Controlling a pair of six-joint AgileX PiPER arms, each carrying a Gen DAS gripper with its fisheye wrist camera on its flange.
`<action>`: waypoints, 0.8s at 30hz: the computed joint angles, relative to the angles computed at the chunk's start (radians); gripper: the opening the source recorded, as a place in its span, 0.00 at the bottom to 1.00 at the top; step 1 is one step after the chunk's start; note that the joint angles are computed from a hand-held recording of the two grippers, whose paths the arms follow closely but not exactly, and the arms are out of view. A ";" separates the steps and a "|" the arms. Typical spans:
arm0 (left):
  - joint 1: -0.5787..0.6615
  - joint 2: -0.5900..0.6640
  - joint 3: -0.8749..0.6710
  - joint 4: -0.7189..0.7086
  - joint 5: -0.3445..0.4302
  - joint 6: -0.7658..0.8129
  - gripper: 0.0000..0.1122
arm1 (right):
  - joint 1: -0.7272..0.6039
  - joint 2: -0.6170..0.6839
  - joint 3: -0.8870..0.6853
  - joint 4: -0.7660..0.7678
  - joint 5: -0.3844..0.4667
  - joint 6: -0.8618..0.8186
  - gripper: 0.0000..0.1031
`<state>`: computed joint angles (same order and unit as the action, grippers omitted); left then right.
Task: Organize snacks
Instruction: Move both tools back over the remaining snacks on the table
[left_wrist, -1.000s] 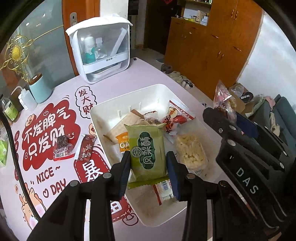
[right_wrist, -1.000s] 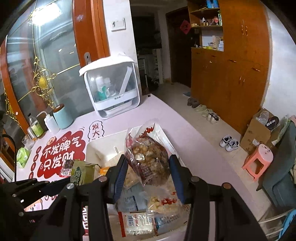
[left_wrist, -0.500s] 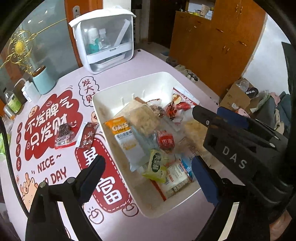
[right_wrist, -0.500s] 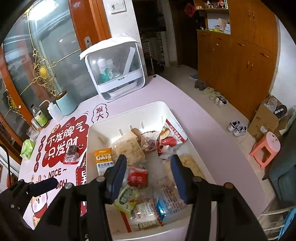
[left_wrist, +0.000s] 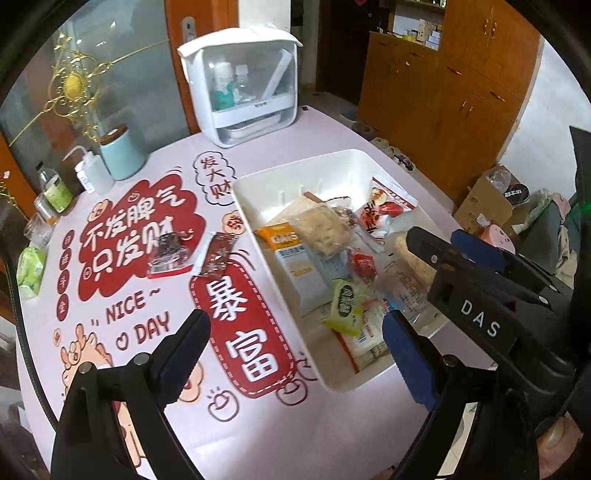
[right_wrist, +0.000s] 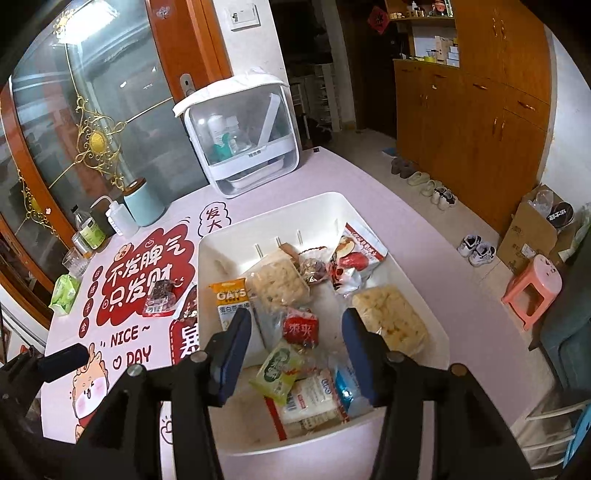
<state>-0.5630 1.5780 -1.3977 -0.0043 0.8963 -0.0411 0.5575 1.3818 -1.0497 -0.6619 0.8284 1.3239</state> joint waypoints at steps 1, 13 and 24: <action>0.009 -0.011 0.007 -0.004 0.003 0.006 0.83 | 0.004 0.000 -0.001 0.000 0.002 0.003 0.50; 0.170 -0.121 0.152 0.004 0.003 0.118 0.83 | 0.096 0.093 -0.048 0.001 0.014 0.062 0.50; 0.500 -0.058 0.141 -0.051 -0.014 0.296 0.83 | 0.151 0.332 -0.339 0.075 0.026 -0.044 0.50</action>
<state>-0.0632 1.5201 -1.2572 -0.0555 0.8819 0.2553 0.7085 1.7139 -1.3883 -0.5867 0.8539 1.2796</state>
